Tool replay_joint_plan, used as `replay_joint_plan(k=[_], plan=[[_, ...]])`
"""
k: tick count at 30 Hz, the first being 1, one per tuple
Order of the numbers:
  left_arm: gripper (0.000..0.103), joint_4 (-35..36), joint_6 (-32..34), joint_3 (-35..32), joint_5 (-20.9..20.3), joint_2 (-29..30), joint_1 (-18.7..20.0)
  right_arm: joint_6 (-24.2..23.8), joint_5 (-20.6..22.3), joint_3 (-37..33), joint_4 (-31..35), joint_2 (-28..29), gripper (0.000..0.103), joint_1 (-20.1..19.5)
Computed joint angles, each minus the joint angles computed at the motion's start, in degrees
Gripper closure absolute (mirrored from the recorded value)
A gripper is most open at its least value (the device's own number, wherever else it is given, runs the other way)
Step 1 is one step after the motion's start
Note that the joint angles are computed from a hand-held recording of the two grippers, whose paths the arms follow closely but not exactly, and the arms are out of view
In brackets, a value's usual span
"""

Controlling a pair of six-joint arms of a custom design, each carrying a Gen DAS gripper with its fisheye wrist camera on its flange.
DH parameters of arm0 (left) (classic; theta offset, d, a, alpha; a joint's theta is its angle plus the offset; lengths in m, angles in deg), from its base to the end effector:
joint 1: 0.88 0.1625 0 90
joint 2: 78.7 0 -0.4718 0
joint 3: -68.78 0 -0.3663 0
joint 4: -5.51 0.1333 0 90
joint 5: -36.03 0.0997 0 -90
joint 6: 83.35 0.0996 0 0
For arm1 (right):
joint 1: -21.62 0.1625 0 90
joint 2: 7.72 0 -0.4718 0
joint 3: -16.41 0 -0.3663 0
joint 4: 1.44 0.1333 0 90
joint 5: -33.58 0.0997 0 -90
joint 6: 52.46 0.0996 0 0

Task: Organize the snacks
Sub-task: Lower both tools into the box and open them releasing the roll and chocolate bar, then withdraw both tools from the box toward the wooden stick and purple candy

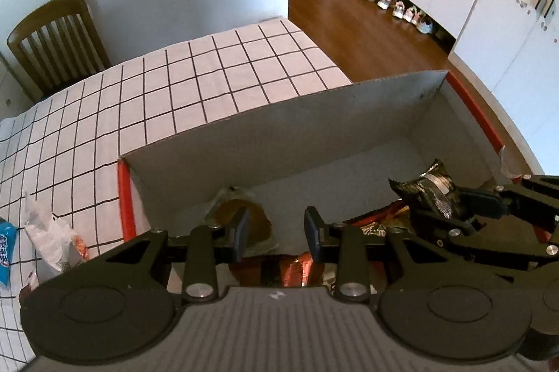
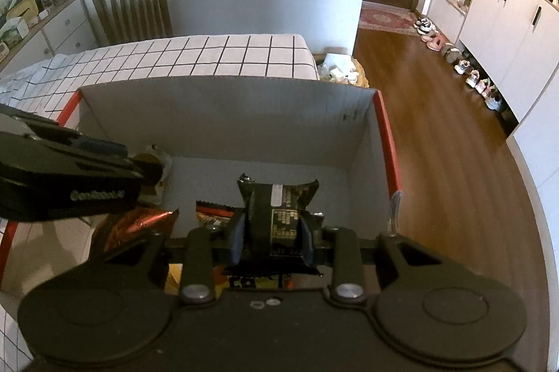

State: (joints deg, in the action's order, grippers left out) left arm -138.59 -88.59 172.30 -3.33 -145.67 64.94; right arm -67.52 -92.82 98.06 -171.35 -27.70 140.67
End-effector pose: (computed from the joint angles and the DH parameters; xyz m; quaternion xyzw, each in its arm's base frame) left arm -0.0510 -0.6271 0.3484 0.0826 0.8919 -0.2407 0.3738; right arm 0.4227 -0.6083 -0.0437 0.3063 -0.8879 0.1870 0.2878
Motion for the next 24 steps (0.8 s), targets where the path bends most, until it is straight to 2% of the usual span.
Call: replay_joint_plan(k=[6, 10, 12, 15, 22, 24], plan=[[0.068, 0.4, -1.7, 1.1, -2.1, -2.2, -0.3, -0.3, 0.6, 1.1, -0.1, -0.9, 0.068, 0.3], [0.047, -2.5, -0.1, 3.4, -2.5, -4.0, -1.4, -0.3, 1.2, 2.3, -0.8, -1.7, 0.064, 0.6], [0.047, -3.4, 0.6, 4.4, -2.8, -5.1, -1.9, -0.6, 1.8, 2.8, -1.0, -2.2, 0.060, 0.9], [0.047, -3.6, 0.2, 5.4, -3.1, -6.7, -2.5, -1.5, 2.3, 4.4, -3.0, -3.1, 0.045, 1.3], [0.047, -4.9, 0.8, 8.3, -4.3, -10.9, -4.1, -1.8, 3.0, 8.1, -6.4, -5.3, 0.041, 2.7], [0.047, -4.6, 0.8, 9.1, -4.7, -12.3, -4.5, -1.7, 3.3, 8.9, -6.9, -6.0, 0.036, 3.1]])
